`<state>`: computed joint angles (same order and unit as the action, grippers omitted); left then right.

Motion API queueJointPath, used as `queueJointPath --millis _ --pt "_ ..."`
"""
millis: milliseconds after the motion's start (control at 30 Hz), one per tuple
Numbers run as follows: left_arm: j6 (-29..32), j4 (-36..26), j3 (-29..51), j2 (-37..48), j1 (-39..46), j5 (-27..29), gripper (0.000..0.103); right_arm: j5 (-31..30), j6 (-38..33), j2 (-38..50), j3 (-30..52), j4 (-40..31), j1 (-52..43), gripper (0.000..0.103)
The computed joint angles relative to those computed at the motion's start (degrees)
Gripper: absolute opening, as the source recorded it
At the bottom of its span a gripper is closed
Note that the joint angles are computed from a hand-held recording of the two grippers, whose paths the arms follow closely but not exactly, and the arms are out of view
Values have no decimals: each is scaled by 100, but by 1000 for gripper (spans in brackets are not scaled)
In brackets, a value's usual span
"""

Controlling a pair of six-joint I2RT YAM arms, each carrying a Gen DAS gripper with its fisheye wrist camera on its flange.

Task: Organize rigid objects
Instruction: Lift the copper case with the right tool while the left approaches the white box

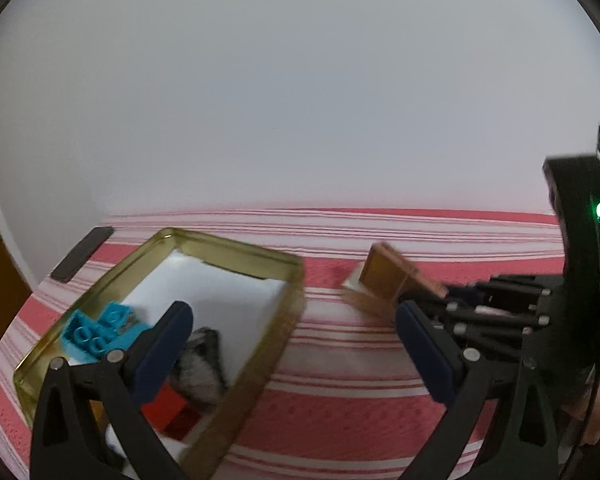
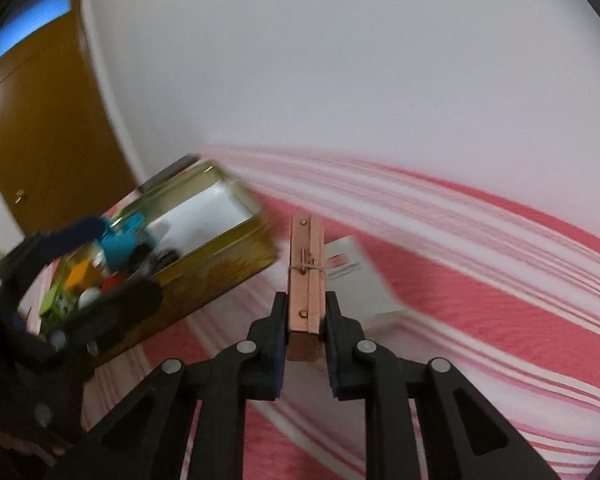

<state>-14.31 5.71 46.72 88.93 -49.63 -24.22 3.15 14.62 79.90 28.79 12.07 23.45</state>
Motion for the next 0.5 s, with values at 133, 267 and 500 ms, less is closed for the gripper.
queueJointPath --millis 133,267,500 --pt "84 -86 446 446 -242 101 102 297 38 -360 -108 -137 -366 18" --pt "253 -274 978 981 -348 358 102 355 -21 -715 -263 -269 -841 18" --pt "656 -736 2090 2092 -379 659 102 109 -66 -1169 -429 -511 -1439 18"
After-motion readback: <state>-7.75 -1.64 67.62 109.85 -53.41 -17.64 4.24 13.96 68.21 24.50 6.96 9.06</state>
